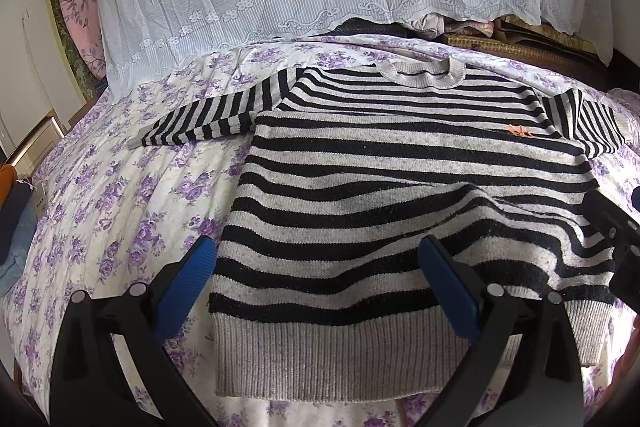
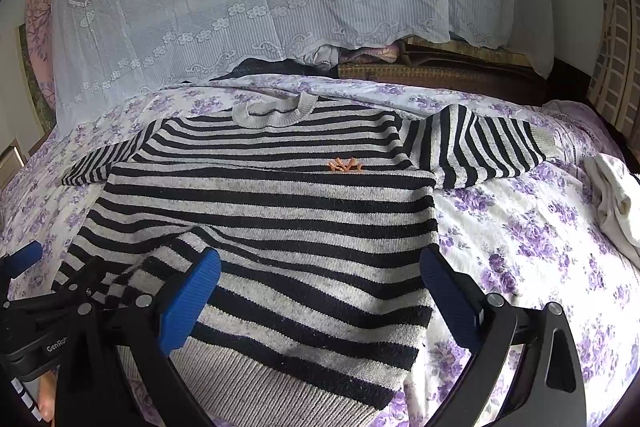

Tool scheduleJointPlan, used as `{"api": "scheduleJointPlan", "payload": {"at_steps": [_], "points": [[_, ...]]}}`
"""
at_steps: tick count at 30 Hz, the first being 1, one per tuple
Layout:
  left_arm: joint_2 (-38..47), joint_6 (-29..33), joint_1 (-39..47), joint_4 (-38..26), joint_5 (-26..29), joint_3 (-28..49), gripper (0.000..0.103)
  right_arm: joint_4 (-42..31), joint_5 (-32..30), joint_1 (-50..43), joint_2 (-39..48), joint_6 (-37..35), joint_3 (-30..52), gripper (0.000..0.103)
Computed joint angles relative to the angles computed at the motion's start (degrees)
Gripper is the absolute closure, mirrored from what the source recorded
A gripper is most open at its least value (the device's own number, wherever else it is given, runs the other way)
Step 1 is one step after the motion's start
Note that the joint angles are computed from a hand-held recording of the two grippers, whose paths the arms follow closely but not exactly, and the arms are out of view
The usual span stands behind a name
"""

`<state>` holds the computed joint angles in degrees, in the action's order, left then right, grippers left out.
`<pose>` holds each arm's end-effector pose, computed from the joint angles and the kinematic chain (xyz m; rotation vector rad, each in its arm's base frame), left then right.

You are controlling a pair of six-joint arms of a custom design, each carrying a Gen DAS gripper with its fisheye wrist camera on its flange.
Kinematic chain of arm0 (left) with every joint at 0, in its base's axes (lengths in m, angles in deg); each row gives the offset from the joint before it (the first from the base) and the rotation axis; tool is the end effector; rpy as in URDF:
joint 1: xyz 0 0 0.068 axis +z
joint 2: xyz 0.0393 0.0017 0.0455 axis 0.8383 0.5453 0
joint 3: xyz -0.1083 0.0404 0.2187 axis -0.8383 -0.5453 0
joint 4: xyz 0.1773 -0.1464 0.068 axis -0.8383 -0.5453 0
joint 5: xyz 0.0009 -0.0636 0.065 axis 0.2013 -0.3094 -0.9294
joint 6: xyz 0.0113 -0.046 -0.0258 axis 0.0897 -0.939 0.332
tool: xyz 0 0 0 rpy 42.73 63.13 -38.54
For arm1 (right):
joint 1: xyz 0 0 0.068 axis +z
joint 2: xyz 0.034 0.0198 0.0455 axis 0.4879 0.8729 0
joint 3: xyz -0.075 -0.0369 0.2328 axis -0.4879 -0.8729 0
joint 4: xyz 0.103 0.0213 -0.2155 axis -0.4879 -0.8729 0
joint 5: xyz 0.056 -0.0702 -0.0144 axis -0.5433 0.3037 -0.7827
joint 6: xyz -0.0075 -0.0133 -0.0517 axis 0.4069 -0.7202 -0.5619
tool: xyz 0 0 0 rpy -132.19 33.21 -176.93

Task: Fold small clothes

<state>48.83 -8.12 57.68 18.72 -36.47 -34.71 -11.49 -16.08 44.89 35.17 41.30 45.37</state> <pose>0.2952 0.0102 0.0425 -0.0870 2.3177 0.2296 0.3054 0.0797 0.0633 0.0072 2.2549 0.0696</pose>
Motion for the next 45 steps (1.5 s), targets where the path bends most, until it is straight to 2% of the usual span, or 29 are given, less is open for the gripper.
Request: {"api": "scheduleJointPlan", "payload": {"at_steps": [3,6,10,13,15,17,18,22,26,28,29,31,33,34,35,36,37,38,39,41,43,45], "points": [[-0.1,0.1,0.2,-0.7,0.6,0.2,0.005,-0.2,0.0,-0.1,-0.1,0.0,0.0,0.003],[-0.5,0.3,2.3,-3.7,4.9,1.2,0.005,-0.3,-0.5,-0.1,-0.2,0.2,0.0,0.003],[0.0,4.3,9.4,-8.7,16.2,3.0,0.004,3.9,-4.3,-2.4,0.0,-1.0,-3.3,0.003],[2.4,9.5,17.3,-15.5,29.9,6.5,0.004,13.7,-13.6,-7.2,1.7,-1.4,-8.8,0.003],[4.8,12.4,22.4,-22.0,38.9,10.3,0.005,23.3,-25.5,-13.0,5.2,-0.4,-12.5,0.003],[6.6,14.9,25.6,-26.8,43.9,13.4,0.004,27.7,-34.6,-18.1,8.0,3.3,-13.8,0.003],[7.2,15.7,26.5,-28.1,45.2,14.2,0.004,26.5,-39.2,-21.3,9.0,5.7,-13.5,0.003],[11.4,19.8,31.4,-37.4,50.8,20.2,0.005,20.3,-50.3,-29.1,12.1,7.2,-11.1,0.003],[13.7,24.1,33.3,-45.3,55.6,23.8,0.005,14.5,-54.8,-31.3,14.4,5.2,-9.0,0.007],[13.6,28.0,32.8,-50.0,58.7,24.7,0.006,12.0,-55.5,-29.1,14.4,4.5,-8.1,0.011],[13.1,29.0,32.1,-50.6,59.2,24.2,0.009,10.2,-55.8,-28.5,14.4,4.0,-7.2,0.012],[11.7,26.2,29.2,-45.1,55.6,21.4,0.017,7.2,-54.7,-25.6,14.4,3.9,-5.6,0.013],[15.1,24.6,26.7,-46.2,52.5,24.5,0.03,5.8,-51.2,-21.8,14.8,4.4,-4.1,0.02],[17.5,23.4,25.5,-47.3,50.9,26.7,0.041,6.1,-49.7,-20.5,14.9,4.7,-3.9,0.03],[18.2,21.4,24.5,-45.0,48.3,26.6,0.05,6.9,-48.5,-18.9,15.1,4.5,-3.8,0.038],[17.0,20.6,23.9,-41.7,47.0,24.5,0.053,7.3,-47.8,-17.6,15.3,4.2,-3.5,0.06],[16.5,20.9,23.9,-40.8,47.2,24.0,0.071,7.9,-47.8,-17.1,15.9,4.4,-3.1,0.082],[16.1,21.8,24.1,-41.1,48.2,23.6,0.097,8.7,-49.2,-17.4,16.4,4.7,-3.1,0.09],[16.2,22.6,24.5,-42.9,49.3,24.2,0.097,9.7,-50.7,-17.9,16.2,5.5,-3.8,0.095],[14.8,22.1,25.7,-42.4,49.7,22.6,0.098,11.3,-51.9,-20.0,11.9,4.1,-8.2,0.096],[13.2,24.4,27.5,-43.7,50.5,20.9,0.098,4.3,-55.8,-25.3,6.4,-2.9,-10.3,0.096],[12.6,28.5,29.5,-46.0,51.3,19.4,0.098,-7.1,-58.0,-29.7,3.5,-11.2,-9.8,0.096]]}}
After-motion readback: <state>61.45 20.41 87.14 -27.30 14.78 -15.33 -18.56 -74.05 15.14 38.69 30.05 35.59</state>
